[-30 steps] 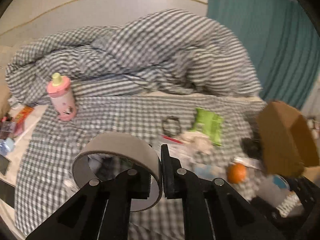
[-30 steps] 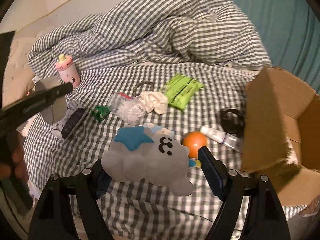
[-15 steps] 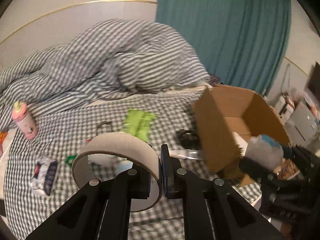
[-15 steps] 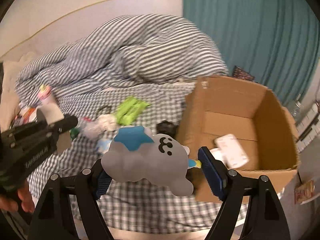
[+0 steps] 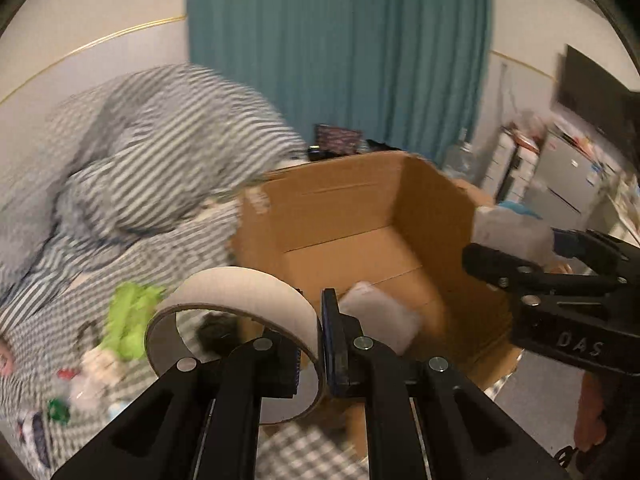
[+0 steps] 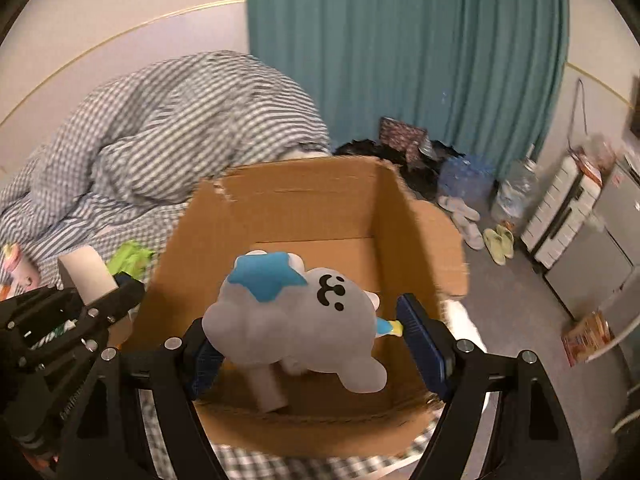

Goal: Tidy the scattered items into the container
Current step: 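Carry the tape roll and plush toy to the box and release both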

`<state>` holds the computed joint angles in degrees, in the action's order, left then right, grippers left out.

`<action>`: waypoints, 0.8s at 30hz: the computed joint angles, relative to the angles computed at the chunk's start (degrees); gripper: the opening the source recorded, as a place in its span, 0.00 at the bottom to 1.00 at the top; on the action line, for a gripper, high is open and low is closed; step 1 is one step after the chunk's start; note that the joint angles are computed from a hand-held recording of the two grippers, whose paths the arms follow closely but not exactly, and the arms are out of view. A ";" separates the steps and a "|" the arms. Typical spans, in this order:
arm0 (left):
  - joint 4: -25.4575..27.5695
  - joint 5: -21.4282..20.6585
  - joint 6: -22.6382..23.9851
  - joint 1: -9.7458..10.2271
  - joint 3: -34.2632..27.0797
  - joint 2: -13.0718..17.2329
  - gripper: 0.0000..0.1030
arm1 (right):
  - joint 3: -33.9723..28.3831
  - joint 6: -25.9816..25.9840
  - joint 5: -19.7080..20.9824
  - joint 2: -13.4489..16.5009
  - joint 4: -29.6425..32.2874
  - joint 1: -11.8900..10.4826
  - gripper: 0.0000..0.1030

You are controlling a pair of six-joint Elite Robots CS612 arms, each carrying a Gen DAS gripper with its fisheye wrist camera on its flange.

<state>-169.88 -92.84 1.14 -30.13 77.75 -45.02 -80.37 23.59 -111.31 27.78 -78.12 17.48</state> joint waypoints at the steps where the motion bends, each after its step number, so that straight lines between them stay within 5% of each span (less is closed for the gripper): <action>1: 0.35 -0.41 0.68 -0.21 -0.90 0.66 0.08 | -0.10 -0.11 0.33 0.19 -0.20 -0.34 0.77; 3: 2.10 0.01 1.99 -0.66 -2.76 1.98 0.23 | -0.28 0.09 0.84 0.54 -0.87 -0.93 0.79; 4: 3.18 0.96 2.43 -0.89 -3.47 2.46 0.36 | -0.21 0.30 1.34 0.54 -1.02 -1.18 0.89; 5: 4.36 1.54 2.65 -1.02 -3.90 2.69 0.69 | -0.08 0.60 1.72 0.55 -1.52 -1.32 0.92; 6: 4.77 2.58 2.49 -1.18 -3.82 2.74 0.90 | -0.13 0.79 1.88 0.70 -2.37 -1.36 0.92; 7: 3.80 3.85 2.20 -1.35 -3.33 2.68 0.94 | -0.18 1.02 2.02 0.82 -3.20 -1.37 0.93; 24: -1.56 6.23 1.17 1.38 5.10 -2.71 1.00 | -2.54 2.67 1.72 1.02 -2.71 0.94 0.93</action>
